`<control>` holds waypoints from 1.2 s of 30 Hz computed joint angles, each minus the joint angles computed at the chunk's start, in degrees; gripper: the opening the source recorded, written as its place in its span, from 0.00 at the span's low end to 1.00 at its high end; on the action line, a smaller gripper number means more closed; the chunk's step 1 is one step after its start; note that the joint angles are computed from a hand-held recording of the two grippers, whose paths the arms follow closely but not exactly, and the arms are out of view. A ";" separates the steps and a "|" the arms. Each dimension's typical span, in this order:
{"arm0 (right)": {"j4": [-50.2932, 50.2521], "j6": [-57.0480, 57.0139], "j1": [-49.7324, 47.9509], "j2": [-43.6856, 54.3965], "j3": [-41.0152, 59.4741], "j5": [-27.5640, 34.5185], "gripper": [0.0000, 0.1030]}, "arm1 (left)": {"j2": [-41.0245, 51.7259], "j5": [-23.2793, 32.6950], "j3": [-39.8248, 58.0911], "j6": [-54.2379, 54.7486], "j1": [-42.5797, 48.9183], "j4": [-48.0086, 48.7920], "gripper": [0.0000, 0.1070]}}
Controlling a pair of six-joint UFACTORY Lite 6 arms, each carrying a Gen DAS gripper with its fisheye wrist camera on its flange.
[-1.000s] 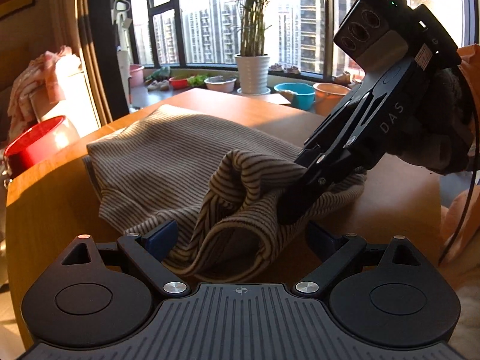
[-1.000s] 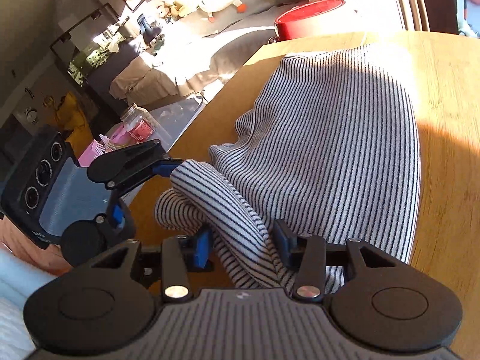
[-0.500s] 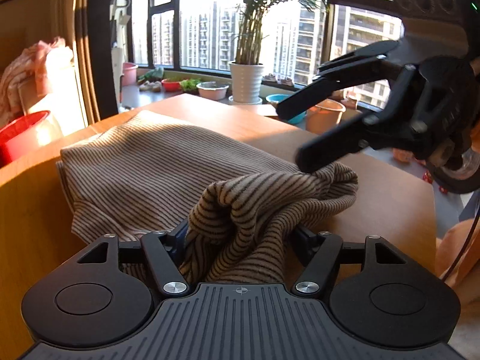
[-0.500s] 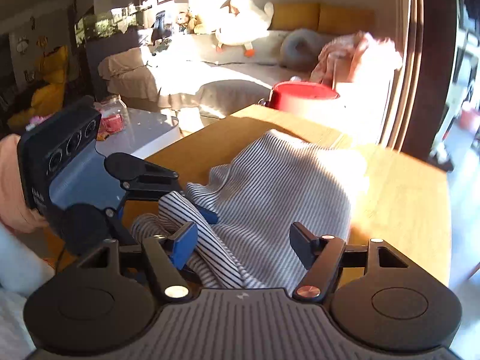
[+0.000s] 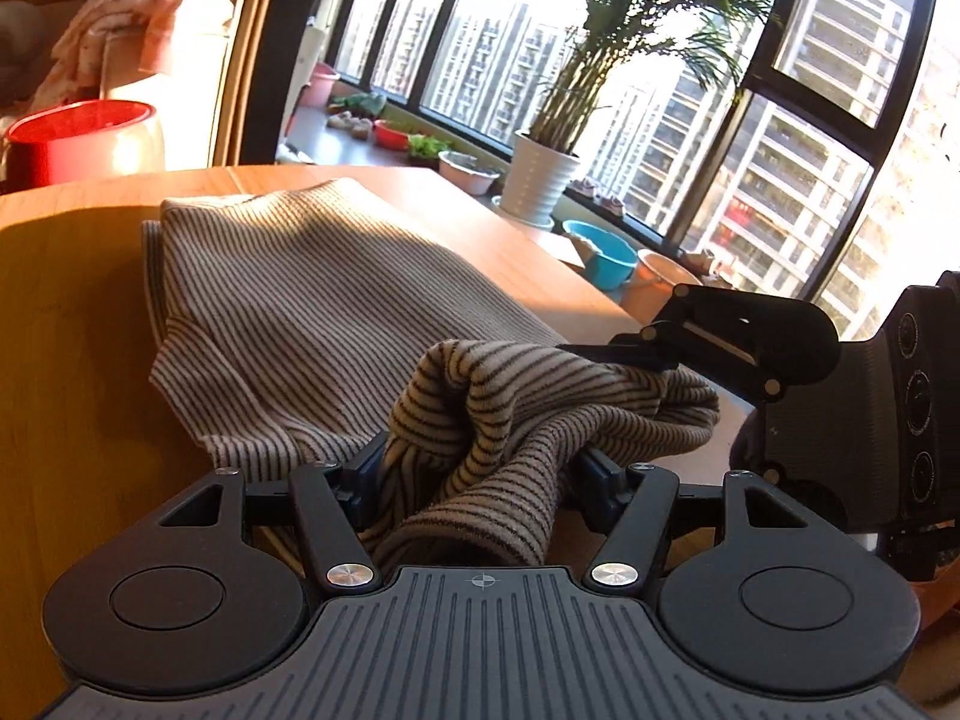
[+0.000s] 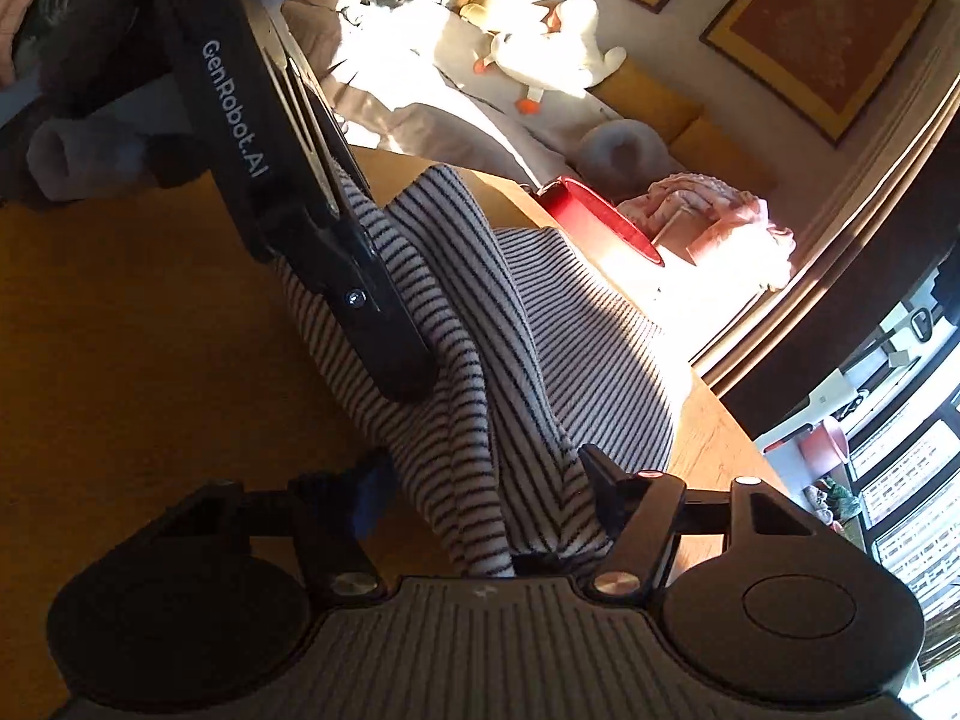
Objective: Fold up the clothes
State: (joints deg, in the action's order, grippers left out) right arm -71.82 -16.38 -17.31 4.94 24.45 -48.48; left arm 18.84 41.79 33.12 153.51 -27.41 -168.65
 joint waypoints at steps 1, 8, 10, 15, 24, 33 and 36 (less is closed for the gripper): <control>-1.21 1.73 0.23 -0.90 -0.10 0.39 0.53 | -0.23 0.19 -0.32 -0.31 0.26 -0.02 0.64; -12.35 25.40 3.84 -3.45 4.81 6.91 0.36 | -13.59 -0.95 -10.02 -0.22 3.54 0.22 0.76; -15.94 30.64 3.71 -3.77 5.91 7.56 0.32 | -19.01 -1.51 -13.34 0.34 5.21 -1.99 0.77; -28.98 47.70 2.92 -6.35 9.24 5.92 0.27 | -21.90 -0.03 -13.21 -9.52 12.97 3.07 0.73; -54.82 77.09 -8.15 -13.95 29.98 -20.53 0.25 | -2.12 0.57 2.13 -20.07 15.82 18.50 0.73; -55.84 101.62 14.66 33.26 70.34 -5.34 0.36 | -11.56 -3.35 -6.08 -14.43 20.08 11.03 0.77; -55.93 108.53 15.61 48.38 86.89 -10.06 0.47 | -19.91 -5.38 -10.10 -11.41 19.11 9.03 0.82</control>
